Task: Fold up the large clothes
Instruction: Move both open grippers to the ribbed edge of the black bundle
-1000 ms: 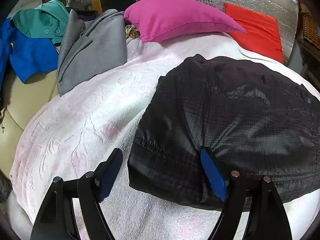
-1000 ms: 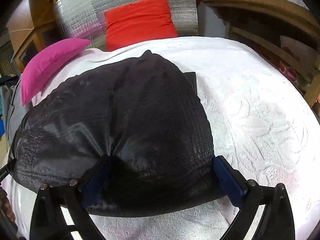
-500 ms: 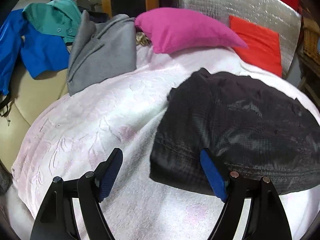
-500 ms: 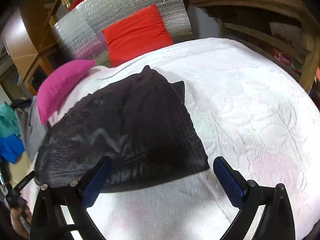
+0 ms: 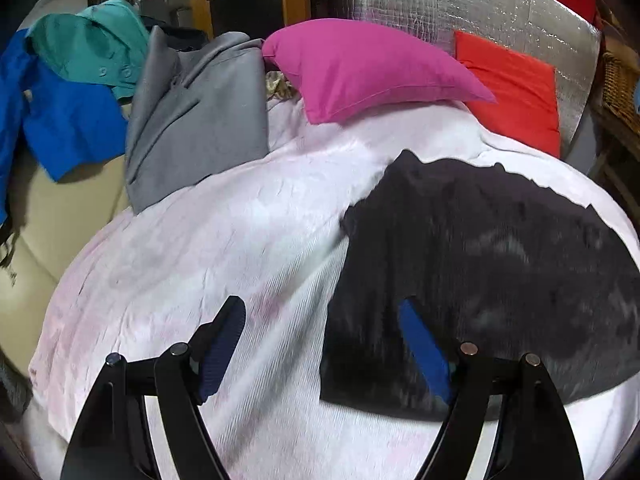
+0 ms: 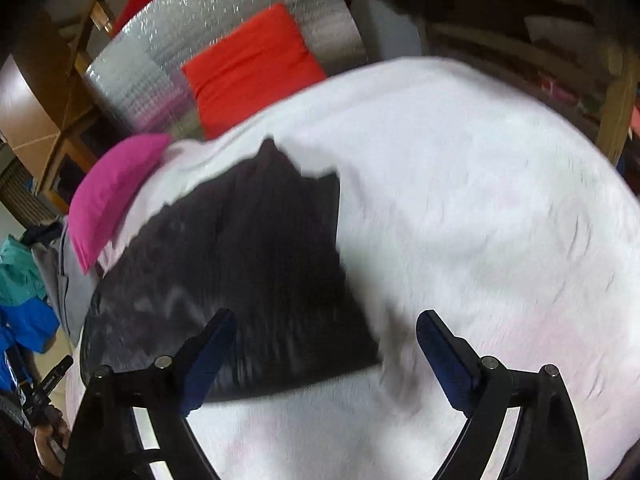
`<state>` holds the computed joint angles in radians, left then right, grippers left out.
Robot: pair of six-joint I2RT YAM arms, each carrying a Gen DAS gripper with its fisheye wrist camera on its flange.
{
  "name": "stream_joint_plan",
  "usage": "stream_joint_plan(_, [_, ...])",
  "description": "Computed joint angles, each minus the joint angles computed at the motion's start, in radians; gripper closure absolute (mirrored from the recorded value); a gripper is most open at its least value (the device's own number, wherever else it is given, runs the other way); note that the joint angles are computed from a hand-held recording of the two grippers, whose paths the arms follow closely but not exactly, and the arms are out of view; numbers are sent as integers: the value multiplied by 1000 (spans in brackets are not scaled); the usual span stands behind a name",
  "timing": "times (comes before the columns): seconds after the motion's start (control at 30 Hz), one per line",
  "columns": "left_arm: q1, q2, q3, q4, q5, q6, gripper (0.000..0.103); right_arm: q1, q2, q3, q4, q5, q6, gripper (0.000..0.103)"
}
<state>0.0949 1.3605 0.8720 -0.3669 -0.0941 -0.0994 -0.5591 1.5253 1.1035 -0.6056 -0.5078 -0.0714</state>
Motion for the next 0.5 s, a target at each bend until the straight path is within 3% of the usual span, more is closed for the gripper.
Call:
stream_joint_plan(0.13, [-19,164,145,-5,41,40,22,78,135,174,-12,8,7,10])
stream_joint_plan(0.5, [-94,507,477,-67,24,68,22,270,587,693,-132,193,-8,10])
